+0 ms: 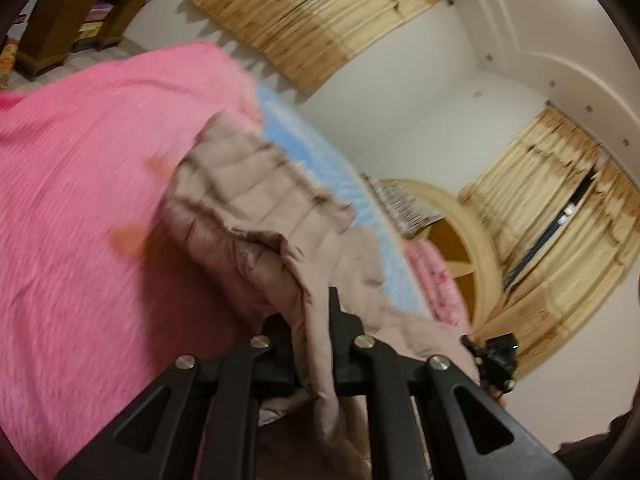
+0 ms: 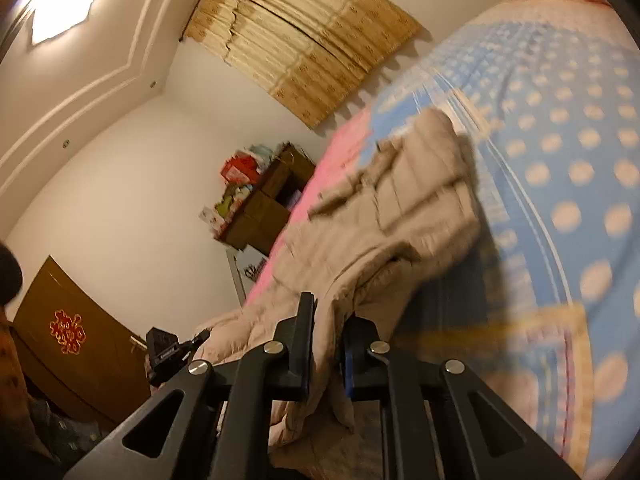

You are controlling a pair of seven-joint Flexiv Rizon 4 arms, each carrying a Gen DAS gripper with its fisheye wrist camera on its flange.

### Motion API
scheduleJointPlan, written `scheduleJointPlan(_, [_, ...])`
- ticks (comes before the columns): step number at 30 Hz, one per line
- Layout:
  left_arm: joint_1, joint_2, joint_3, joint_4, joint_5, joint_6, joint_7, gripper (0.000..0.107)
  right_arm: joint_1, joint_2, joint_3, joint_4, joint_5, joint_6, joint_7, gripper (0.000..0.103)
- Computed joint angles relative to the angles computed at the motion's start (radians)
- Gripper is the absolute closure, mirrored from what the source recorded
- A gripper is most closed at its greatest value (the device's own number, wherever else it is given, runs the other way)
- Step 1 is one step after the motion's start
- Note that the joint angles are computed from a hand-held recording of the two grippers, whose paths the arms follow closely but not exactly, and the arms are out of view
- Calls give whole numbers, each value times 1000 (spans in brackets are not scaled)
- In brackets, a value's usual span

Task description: Fold large clothes

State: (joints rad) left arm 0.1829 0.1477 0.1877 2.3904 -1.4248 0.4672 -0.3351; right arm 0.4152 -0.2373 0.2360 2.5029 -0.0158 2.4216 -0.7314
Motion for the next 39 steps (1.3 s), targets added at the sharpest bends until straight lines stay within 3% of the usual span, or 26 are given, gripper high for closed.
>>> scheduleJointPlan(6, [-31,-93,-57,-144,-112,34,-16,97,-52,16,-47,-143,-66,-134,3,93])
scheduleJointPlan(12, [-14,-222,-88,-278,-110,6,-118,97,-210,-67,-39,-304,-295,-225,188,94])
scheduleJointPlan(17, [-11,-346,-137,-408,-19,91,-227,97,-281,-166,-28,-482,-421,-373,286,94])
scheduleJointPlan(21, [-4,-484,-181,-532,110,158,-388,97,-360,-287,49,-658,-483,-548,340,94])
scheduleJointPlan(24, [12,-585,-211,-602,216,182,-509,95,-411,-386,129,-791,-497,-725,318,94])
scheduleJointPlan(25, [19,-614,-223,-622,242,185,-527,90,-422,-420,154,-836,-501,-790,295,94])
scheduleJointPlan(28, [42,-642,-258,-639,248,193,-576,89,-431,-512,189,-951,-481,-915,229,93])
scheduleJointPlan(33, [53,-578,-256,-594,263,223,-566,80,-417,-564,185,-1014,-415,-907,177,84])
scheduleJointPlan(35, [55,-553,-250,-576,259,238,-550,68,-387,-534,137,-992,-402,-877,167,79])
scheduleJointPlan(37, [53,-522,-239,-547,245,260,-536,62,-373,-513,120,-970,-376,-834,152,66])
scheduleJointPlan(39, [60,-549,-241,-589,242,246,-557,42,-376,-494,122,-946,-333,-782,143,52])
